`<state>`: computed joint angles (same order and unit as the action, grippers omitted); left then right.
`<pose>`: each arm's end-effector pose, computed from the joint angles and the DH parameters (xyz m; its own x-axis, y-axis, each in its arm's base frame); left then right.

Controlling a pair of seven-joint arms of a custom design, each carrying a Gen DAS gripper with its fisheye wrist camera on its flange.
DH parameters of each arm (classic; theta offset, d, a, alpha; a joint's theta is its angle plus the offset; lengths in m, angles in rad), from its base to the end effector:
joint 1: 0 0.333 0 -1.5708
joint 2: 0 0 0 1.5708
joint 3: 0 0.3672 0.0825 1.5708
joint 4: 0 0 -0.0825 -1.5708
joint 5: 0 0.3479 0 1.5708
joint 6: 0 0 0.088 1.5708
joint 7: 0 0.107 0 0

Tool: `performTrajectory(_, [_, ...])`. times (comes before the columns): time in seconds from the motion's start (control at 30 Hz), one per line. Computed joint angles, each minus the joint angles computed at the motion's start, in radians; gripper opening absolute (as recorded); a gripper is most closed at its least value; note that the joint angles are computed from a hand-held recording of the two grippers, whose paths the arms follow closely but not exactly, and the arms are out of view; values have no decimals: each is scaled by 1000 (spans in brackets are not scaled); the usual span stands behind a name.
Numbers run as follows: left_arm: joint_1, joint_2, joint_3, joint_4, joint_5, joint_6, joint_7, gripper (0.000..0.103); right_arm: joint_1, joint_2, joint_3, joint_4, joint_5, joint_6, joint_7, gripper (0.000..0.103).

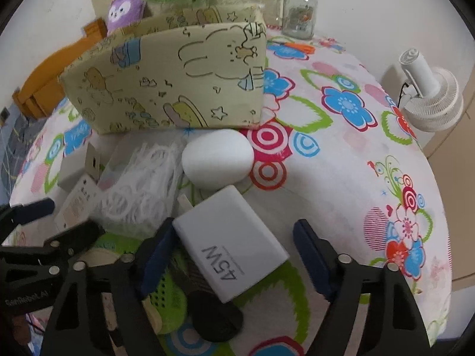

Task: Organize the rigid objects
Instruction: 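Lower the left tool to the white power strip while the right tool lowers to the white charger, then close the left tool on the power strip while the right tool grasps the white charger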

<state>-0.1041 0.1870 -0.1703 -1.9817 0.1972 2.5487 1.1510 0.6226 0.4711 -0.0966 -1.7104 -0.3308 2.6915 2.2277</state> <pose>0.5826 -0.1599 0.4855 0.0063 -0.9996 0.0289 -0.9220 -0.0170 -0.3868 0.5941 0.3711 0.4397 0.1585 -0.9871 -0.0230 -0.8369 -0.1220 -0.5335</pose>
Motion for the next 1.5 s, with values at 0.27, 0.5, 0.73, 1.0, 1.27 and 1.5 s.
performTrajectory(0.27, [-24,-1,-1,7,51,-33,5,52,37,6,-32,7,-73,-12,61,72])
performTrajectory(0.5, [-36,-5,-4,13,97,-40,9,49,20,3,-12,12,-54,-28,75,71])
performTrajectory(0.73, [-22,-17,-13,23,21,-29,57,47,18,-21,-11,4,-61,-49,110,71])
performTrajectory(1.0, [-17,-25,-14,53,-27,-42,83,47,6,-55,0,12,-102,-61,131,71])
performTrajectory(1.27, [-29,-41,-7,79,13,-48,43,46,-8,-74,6,34,-137,-57,132,71])
performTrajectory(1.5, [-35,-59,-6,97,36,-63,4,46,-24,-96,27,41,-130,-60,99,71])
